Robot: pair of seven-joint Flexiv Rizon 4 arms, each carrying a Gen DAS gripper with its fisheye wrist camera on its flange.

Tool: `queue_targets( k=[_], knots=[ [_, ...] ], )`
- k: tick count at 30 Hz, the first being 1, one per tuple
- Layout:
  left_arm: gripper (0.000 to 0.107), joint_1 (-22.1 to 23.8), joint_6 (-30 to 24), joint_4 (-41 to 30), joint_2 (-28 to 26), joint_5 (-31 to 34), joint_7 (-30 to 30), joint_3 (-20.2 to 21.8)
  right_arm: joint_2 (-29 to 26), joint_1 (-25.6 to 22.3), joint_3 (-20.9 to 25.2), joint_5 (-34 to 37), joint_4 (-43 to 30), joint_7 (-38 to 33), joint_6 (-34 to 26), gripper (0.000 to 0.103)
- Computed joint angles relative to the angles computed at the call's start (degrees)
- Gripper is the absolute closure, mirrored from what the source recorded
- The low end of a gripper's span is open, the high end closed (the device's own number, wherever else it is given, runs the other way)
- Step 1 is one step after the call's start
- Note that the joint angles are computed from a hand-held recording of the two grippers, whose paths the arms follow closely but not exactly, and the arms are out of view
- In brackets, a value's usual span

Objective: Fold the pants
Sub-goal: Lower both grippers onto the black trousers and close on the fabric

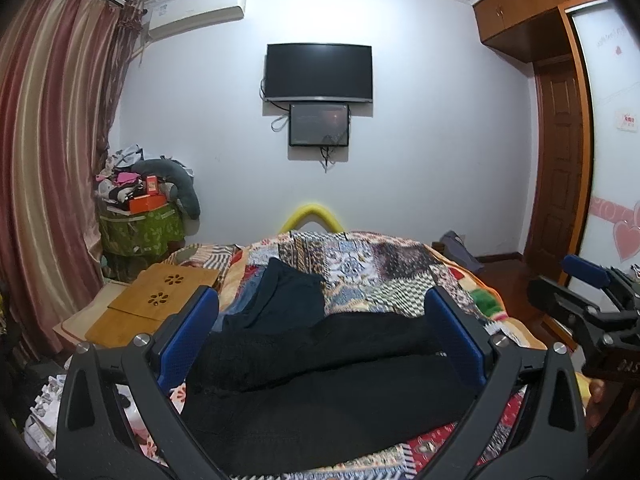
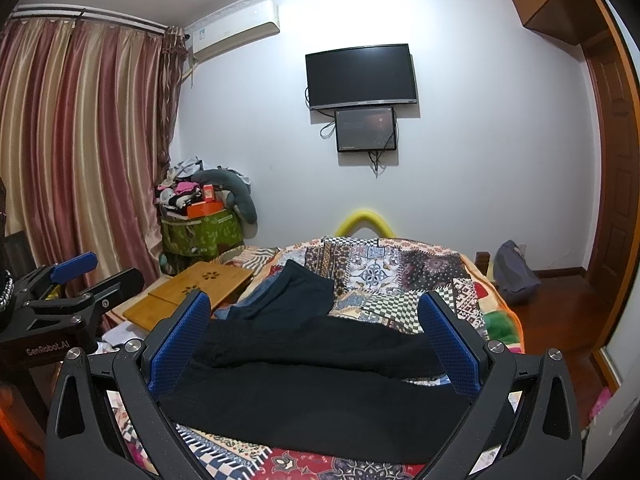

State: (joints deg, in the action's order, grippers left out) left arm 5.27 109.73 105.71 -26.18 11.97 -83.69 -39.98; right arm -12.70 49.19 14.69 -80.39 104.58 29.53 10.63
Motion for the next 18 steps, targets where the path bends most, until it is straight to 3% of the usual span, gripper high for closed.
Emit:
queue_targets(
  k=[6,10,16,18],
  knots=[
    [0.004,-7.76,-3.8,-8.57,-4.93,-3.62,5.23,7.21,-0.44,-1.9,-0.99,-0.18,0.29,-1.37,3.21,0.0],
    [0.004,-14.84,-9.69,-17.53,-9.89,-9.09,9.89,14.51,-0.74,-4.65,-2.26,-0.3,1.06,-2.54,7.41,0.0],
    [0.004,-27.1,-23.97,-38.05,-21.49,-16.35,11.4,31.43,-1.14,-10.98,-4.5,0.27,3.58,-1.94,17.75,0.0],
    [0.004,-28.2,-28.47,-44.78,-26.17,-19.26,11.48,33.83,-1.7,-12.56,-5.06,1.13,3.9,-2.71,19.84,0.0]
  ],
)
